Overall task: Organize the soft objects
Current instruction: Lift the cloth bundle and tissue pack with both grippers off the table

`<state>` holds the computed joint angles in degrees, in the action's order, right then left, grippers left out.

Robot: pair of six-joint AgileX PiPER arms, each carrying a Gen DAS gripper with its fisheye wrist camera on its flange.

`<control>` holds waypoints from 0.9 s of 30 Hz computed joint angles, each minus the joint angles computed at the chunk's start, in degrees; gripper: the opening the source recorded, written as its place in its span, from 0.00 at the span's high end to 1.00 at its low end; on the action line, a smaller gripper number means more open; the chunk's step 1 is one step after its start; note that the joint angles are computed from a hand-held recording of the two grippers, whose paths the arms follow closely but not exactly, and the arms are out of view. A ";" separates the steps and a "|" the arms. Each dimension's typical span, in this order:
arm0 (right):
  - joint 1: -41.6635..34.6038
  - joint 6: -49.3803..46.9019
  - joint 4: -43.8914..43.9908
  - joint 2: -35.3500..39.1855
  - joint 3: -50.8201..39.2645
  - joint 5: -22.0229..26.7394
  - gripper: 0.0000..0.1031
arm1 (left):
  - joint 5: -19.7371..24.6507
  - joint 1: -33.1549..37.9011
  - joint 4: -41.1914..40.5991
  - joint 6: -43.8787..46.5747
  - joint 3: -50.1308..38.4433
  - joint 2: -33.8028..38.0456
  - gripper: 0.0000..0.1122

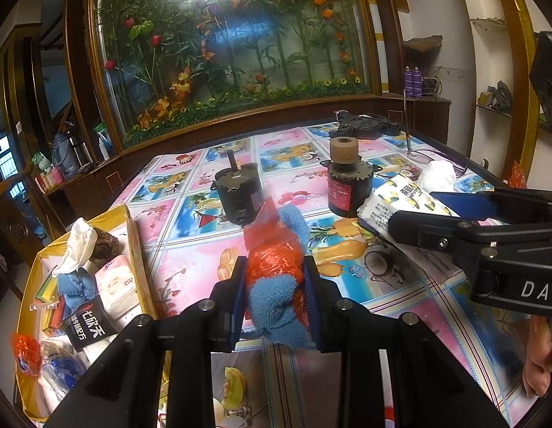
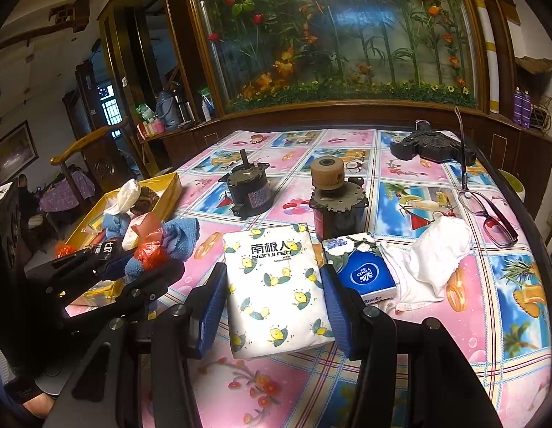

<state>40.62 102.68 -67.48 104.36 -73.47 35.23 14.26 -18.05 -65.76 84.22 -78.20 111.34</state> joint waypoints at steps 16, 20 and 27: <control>-0.15 -0.11 0.12 -0.34 0.00 -0.05 0.45 | 0.49 0.94 -1.22 1.54 -0.75 0.02 0.75; -0.24 -0.08 0.18 -0.40 0.13 -0.31 0.45 | 0.54 0.91 -0.91 1.12 -0.45 -0.23 0.75; -0.52 1.43 -0.16 -0.81 0.58 -0.84 0.45 | 1.73 1.68 1.07 -1.06 -0.65 -0.41 0.75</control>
